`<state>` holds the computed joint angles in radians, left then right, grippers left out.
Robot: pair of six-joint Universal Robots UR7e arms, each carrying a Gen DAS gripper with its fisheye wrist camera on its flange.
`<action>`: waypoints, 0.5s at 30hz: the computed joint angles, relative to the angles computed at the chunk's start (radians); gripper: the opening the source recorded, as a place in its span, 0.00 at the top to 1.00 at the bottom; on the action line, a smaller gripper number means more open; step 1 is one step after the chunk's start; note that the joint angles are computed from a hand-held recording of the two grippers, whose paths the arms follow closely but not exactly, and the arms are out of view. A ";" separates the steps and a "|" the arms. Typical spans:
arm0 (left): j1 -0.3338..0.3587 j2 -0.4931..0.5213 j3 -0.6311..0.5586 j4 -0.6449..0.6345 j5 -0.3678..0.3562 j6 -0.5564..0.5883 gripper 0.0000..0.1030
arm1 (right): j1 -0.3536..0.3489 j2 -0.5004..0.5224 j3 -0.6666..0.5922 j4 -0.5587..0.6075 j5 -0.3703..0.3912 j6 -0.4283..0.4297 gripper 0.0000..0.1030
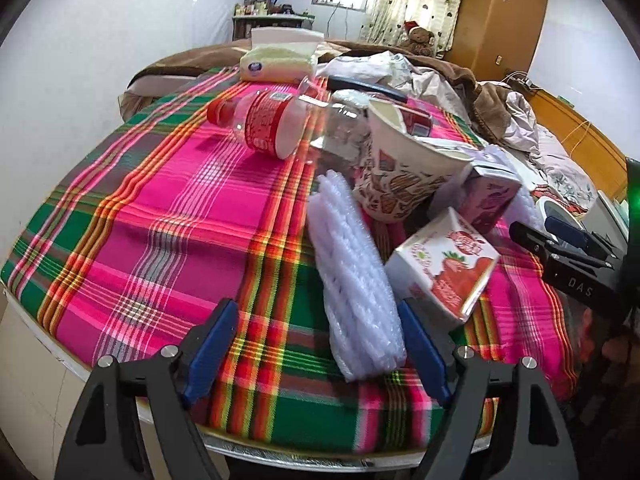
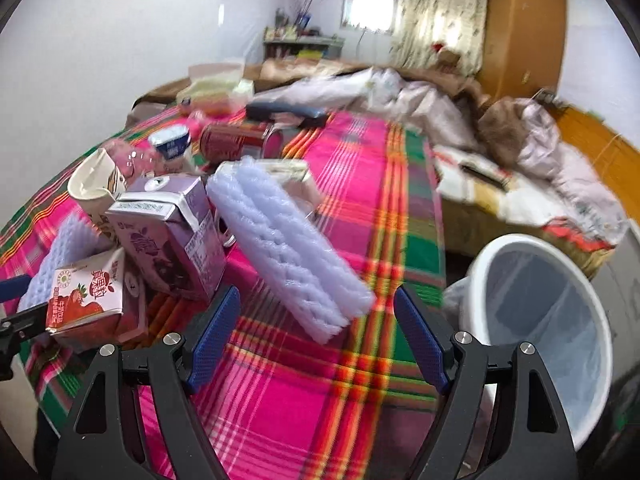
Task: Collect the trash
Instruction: 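Grasp the white foam nets with the left and right grippers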
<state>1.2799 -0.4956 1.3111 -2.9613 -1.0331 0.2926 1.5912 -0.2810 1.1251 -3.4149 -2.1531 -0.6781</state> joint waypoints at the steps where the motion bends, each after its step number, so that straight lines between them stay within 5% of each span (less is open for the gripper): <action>1: 0.000 0.007 -0.014 0.008 0.001 0.001 0.22 | 0.000 -0.003 0.002 0.007 0.003 0.000 0.22; 4: 0.000 0.009 -0.023 0.016 0.006 0.001 0.26 | 0.005 -0.005 0.002 0.019 0.000 0.000 0.23; 9: 0.004 0.017 -0.049 0.031 0.015 0.006 0.37 | 0.006 0.000 -0.026 0.062 -0.010 0.005 0.43; 11: 0.006 0.017 -0.050 0.031 0.011 0.013 0.48 | 0.004 0.005 -0.044 0.084 -0.001 0.004 0.58; 15: 0.011 0.016 -0.064 0.053 -0.018 0.004 0.64 | 0.006 0.005 -0.038 0.069 -0.001 -0.004 0.72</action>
